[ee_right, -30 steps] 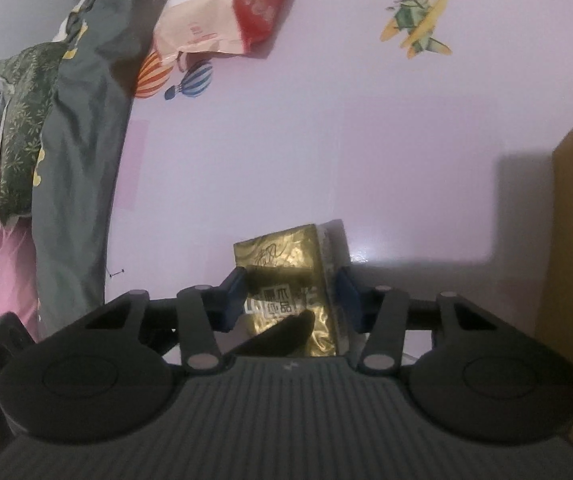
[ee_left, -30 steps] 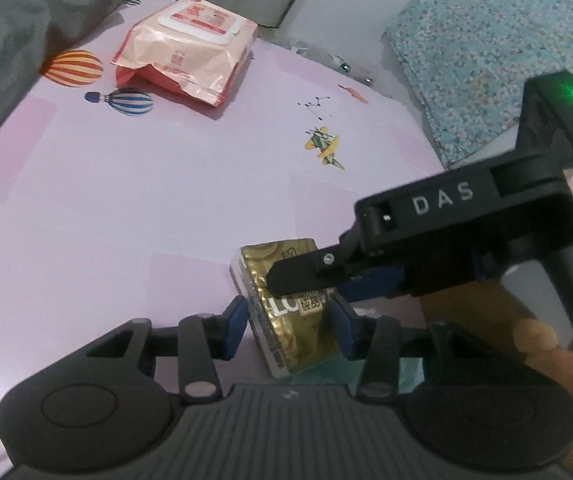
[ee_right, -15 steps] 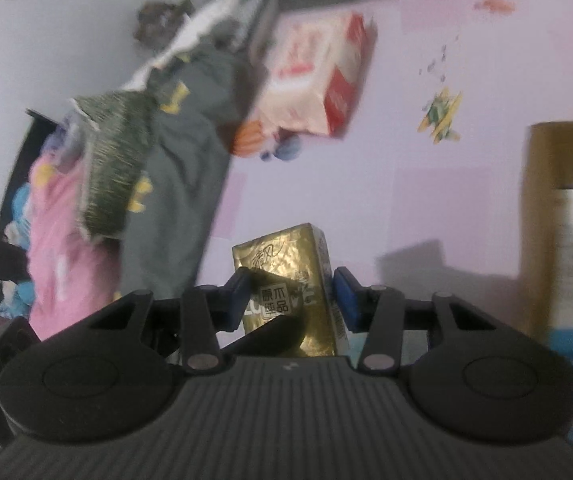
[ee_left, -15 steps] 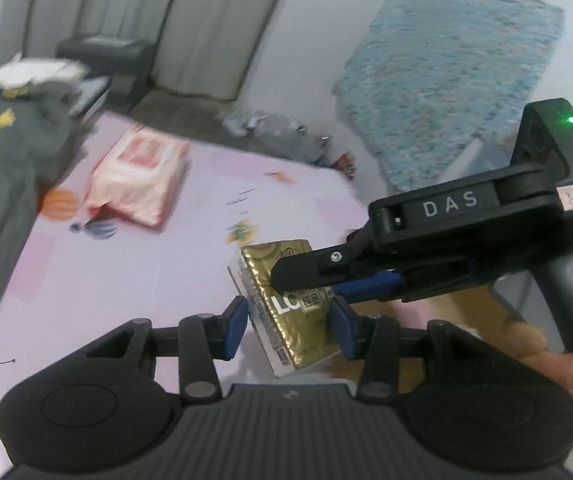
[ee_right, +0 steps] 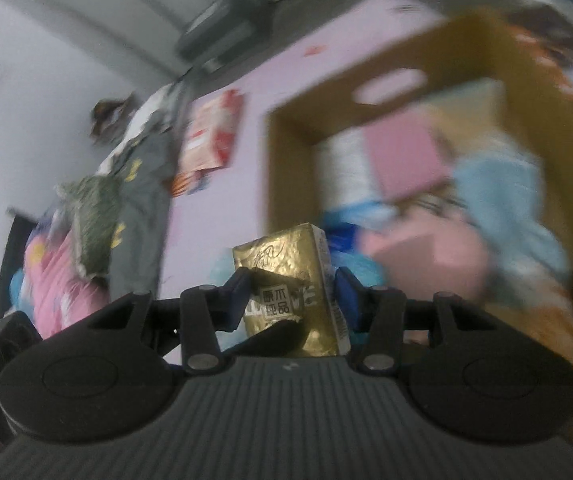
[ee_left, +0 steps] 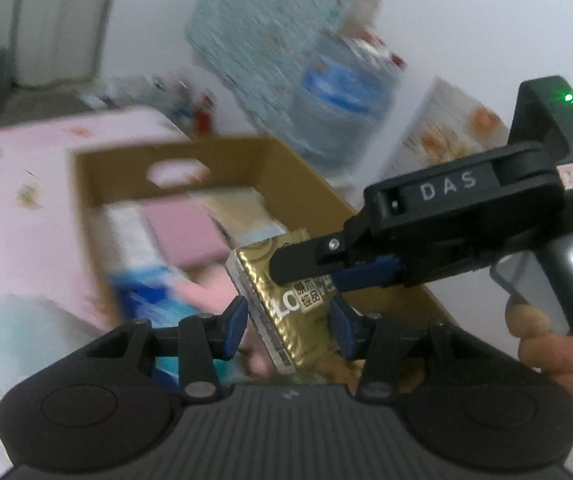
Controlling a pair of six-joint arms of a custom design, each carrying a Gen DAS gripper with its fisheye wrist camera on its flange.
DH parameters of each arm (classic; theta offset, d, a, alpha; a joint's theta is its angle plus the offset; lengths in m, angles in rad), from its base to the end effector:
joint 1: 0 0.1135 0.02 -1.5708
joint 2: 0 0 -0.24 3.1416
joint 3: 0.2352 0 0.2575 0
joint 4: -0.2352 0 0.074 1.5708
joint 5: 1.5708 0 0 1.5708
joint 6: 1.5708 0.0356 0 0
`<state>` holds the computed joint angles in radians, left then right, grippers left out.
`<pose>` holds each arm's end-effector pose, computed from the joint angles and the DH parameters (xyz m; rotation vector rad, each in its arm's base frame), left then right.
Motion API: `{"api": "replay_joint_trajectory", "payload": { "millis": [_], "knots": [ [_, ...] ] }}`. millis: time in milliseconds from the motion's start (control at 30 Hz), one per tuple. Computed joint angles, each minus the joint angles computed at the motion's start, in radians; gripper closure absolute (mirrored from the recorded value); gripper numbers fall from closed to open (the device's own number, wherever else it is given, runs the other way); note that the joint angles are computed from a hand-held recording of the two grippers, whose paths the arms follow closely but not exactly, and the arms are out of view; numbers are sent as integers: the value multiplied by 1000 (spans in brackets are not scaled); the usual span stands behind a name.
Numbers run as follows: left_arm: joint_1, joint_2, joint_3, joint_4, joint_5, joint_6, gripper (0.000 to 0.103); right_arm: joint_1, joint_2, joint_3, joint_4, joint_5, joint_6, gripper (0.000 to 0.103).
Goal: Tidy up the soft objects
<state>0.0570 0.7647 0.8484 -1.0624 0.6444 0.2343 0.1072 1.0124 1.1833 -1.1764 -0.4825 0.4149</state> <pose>0.1495 -0.0129 0.2754 0.4535 2.3564 -0.6828 0.1831 0.0363 0.3296 0.2151 2.6010 0.8140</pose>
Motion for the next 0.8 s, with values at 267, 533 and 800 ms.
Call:
{"api": "replay_joint_trajectory", "payload": {
  "millis": [267,533,800],
  "knots": [
    [-378,2,-193,186,-185,-233,55,-329,-130,-152,-156,-6,-308,56],
    [-181,-29,-194,103,-130,-109,45,-417,-181,-282,-94,2,-353,56],
    [124,-105,-81,-105,27,180,20,-467,-505,-306,-101,-77,-243,39]
  ]
}}
